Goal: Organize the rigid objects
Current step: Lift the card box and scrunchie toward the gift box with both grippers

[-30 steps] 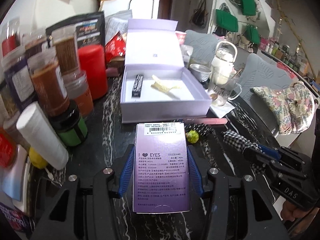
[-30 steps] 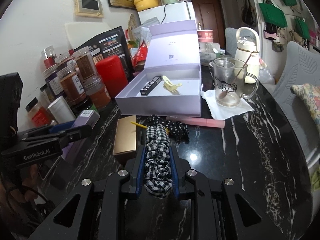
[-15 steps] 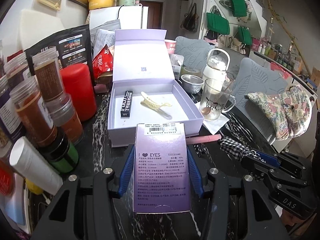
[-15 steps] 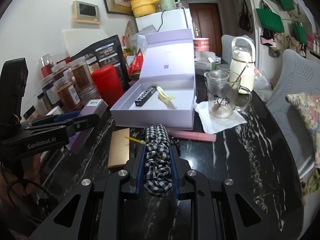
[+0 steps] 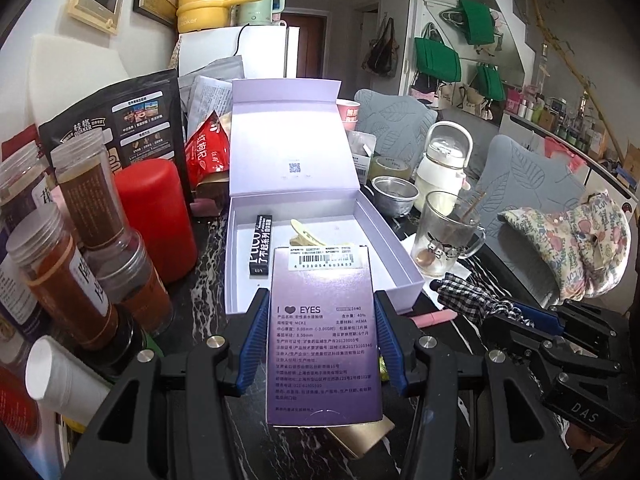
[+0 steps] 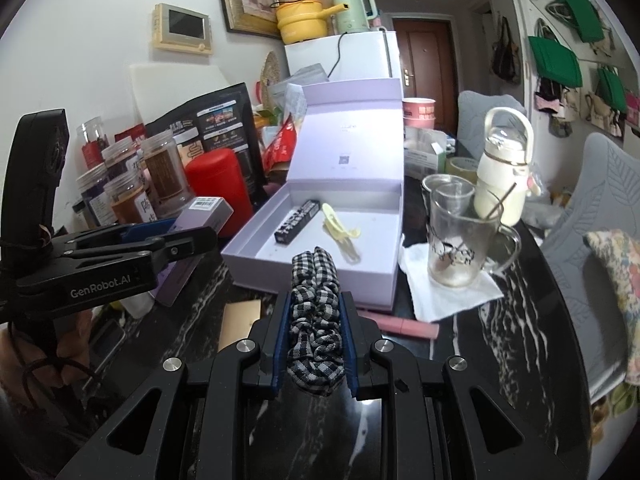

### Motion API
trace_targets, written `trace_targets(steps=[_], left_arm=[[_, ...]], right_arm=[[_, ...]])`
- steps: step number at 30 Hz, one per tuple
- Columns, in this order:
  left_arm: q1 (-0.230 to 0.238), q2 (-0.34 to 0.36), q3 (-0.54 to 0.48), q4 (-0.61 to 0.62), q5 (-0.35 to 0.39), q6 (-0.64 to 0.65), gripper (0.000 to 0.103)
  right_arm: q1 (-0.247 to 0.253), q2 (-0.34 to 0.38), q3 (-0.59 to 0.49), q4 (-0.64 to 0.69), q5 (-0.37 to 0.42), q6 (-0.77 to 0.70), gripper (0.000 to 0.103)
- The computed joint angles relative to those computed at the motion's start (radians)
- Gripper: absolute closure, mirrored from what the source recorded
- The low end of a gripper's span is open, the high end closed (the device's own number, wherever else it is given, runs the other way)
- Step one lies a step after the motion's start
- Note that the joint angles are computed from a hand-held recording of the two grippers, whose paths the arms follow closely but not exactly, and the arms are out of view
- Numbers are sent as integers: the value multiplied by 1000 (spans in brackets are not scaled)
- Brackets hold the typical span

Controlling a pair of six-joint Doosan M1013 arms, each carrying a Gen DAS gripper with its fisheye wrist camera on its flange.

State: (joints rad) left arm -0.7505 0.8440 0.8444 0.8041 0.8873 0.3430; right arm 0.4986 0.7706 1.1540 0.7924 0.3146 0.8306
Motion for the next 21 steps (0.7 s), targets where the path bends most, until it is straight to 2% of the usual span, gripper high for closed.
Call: trace_targets(steps=[8,21], left_arm=[[26,19,-37,-7,-2,-4,53],[70,86,-174,-56,20,99,53]], right_arm=[[0,45,-100,-89,46,83,80],[-2,145,-312,-237,134,208,80]])
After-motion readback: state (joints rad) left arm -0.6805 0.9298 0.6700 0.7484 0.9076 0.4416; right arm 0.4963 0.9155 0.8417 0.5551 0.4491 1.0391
